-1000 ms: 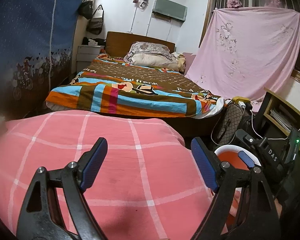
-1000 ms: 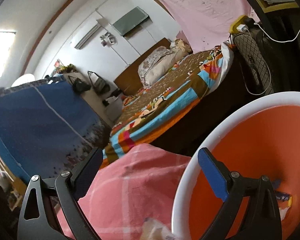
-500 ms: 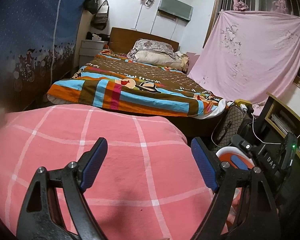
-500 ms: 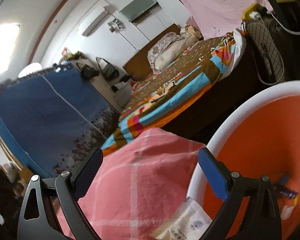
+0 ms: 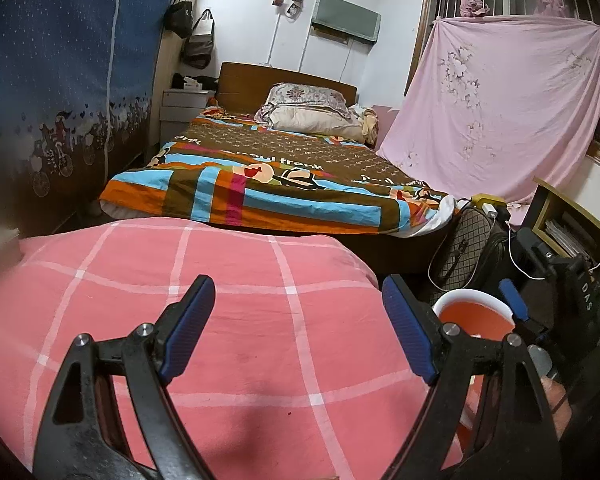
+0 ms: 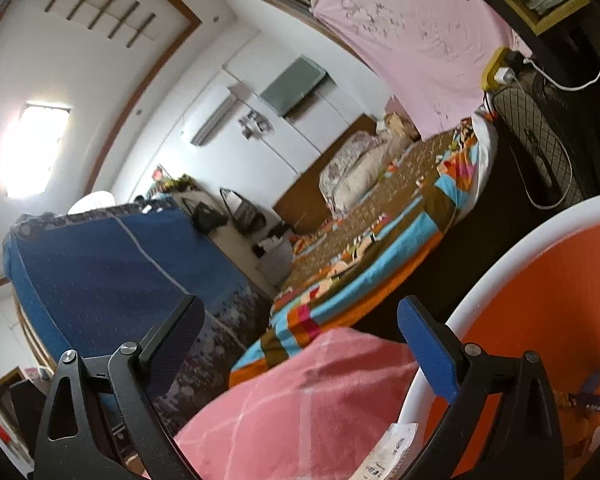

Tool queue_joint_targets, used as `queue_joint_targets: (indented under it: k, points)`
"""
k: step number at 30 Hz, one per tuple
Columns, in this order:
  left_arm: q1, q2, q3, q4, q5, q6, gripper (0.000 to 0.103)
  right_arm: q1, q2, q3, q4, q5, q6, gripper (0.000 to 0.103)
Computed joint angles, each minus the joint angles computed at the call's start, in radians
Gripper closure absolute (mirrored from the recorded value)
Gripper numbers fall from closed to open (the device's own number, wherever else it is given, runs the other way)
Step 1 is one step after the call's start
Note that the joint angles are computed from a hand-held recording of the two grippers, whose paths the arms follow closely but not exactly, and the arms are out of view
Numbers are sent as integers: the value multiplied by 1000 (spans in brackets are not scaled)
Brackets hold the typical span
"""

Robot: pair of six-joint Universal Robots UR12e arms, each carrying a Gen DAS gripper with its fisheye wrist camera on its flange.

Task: Collect trash

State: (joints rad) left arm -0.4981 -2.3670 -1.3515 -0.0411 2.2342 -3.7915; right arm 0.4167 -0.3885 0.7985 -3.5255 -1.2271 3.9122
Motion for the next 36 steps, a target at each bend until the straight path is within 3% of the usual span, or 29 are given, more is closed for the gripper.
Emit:
queue_joint_targets:
  k: [5, 13, 17, 20, 23, 36]
  points:
    - [-1, 0, -3, 9, 9, 12, 32, 8, -11, 23, -59, -90, -23, 3]
    - [-1, 3, -10, 4, 5, 5, 32, 9, 20, -30, -42, -88, -7, 2]
    - [-1, 4, -11, 3, 6, 10, 32, 12, 39, -73, 16, -89, -30, 2]
    - [-1, 5, -11, -3, 5, 6, 32, 14, 32, -57, 7, -132, -36, 2]
    - [0, 7, -16, -6, 0, -3, 32, 17, 12, -22, -4, -176, -71, 2]
    - [-12, 21, -30, 35, 39, 2, 32, 35, -77, 104, -56, -206, -271, 0]
